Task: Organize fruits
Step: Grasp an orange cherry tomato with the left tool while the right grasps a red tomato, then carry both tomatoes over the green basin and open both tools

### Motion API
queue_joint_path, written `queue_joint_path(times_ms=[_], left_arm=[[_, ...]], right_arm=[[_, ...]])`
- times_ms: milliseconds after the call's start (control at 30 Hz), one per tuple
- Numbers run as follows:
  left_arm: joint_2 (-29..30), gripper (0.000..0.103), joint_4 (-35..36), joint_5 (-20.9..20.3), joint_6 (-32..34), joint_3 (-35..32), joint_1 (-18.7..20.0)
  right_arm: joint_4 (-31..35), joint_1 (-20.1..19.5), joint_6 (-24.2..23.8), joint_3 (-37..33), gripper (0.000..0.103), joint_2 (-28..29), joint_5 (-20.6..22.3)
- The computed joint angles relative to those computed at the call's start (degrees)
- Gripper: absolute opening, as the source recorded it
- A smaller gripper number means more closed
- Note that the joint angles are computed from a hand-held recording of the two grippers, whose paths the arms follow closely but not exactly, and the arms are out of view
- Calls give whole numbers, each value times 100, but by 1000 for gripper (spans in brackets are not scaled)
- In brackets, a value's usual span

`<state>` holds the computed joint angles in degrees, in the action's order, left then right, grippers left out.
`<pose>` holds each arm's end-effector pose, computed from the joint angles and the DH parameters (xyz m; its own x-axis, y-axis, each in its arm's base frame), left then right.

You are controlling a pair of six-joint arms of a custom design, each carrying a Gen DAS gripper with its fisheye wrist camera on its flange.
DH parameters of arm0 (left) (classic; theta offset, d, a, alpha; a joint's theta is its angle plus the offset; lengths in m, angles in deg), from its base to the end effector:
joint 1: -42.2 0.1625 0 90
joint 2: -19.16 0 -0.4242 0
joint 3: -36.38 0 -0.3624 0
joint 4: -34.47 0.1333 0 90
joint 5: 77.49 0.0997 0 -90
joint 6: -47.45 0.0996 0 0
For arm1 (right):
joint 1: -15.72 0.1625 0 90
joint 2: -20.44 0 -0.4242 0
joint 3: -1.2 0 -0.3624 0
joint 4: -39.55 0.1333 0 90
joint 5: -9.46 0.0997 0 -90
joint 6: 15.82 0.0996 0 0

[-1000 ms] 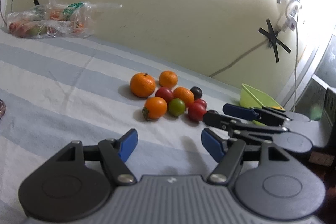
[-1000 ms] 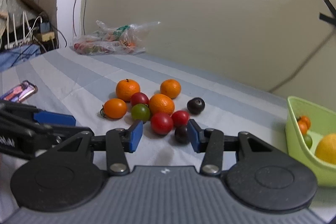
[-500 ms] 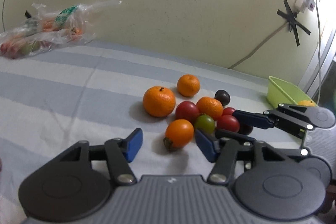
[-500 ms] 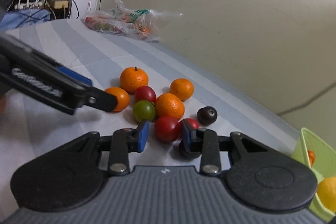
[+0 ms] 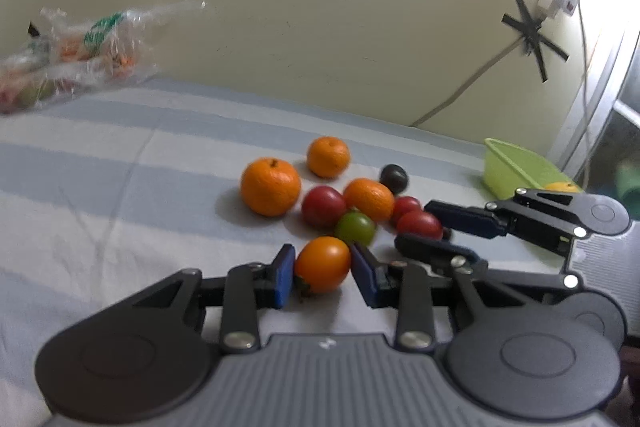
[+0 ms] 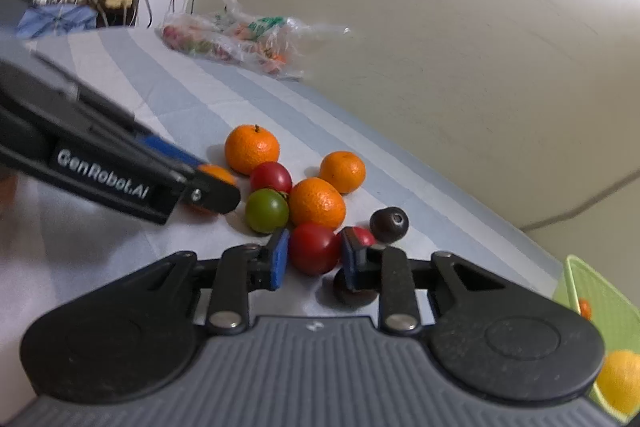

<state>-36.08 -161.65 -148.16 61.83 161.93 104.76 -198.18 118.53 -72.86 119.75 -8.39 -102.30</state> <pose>-0.0828 -0.5202 0.1519 -0.8049 0.4335 -0.4053 0.5921 0.6319 -0.5001 0.2059 -0.4707 0.0402 -0.4321 -0.3787 0.8185 -0.8823 0.3655 -0.2966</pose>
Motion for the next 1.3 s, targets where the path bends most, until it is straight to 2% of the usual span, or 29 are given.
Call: queue_joint_path(times_ms=[67,200,333,500,600,800,900,933,1133,1300], left_arm=[[-125,31,-90,-95,-83,186,-18],[-451,31,69,-549,-200,528,-8],[-596,31,210,-620,-146,784,-72],[-589,31,16,-517,-65,913,-131],[-561,32,-52,-468,12,928,-148],[-482,42,-227,-174,78,1009,-307],[-410,39,-294,-30,89,1007,-372],[-407,31,-274,-36,79,1004,-385],[-289,31,53,-99,-135,746,-590],[82,31,330,-500,-193,121,-749]], right_arm=[[-292,38,56,191,31,-17,86],[-360,96,503,764,31,-251,277],[-279,74,1044,1239,31,-409,385],[-441,49,1299,1347,31,-272,342],[-523,57,1343,1332,32,-224,348],[-420,-17,1401,1413,33,-256,441],[-312,-40,1437,1440,33,-295,459],[-258,-56,1464,1454,32,-325,488],[-707,-186,1467,1599,32,-334,735],[-1381,-434,1466,1778,32,-519,948]])
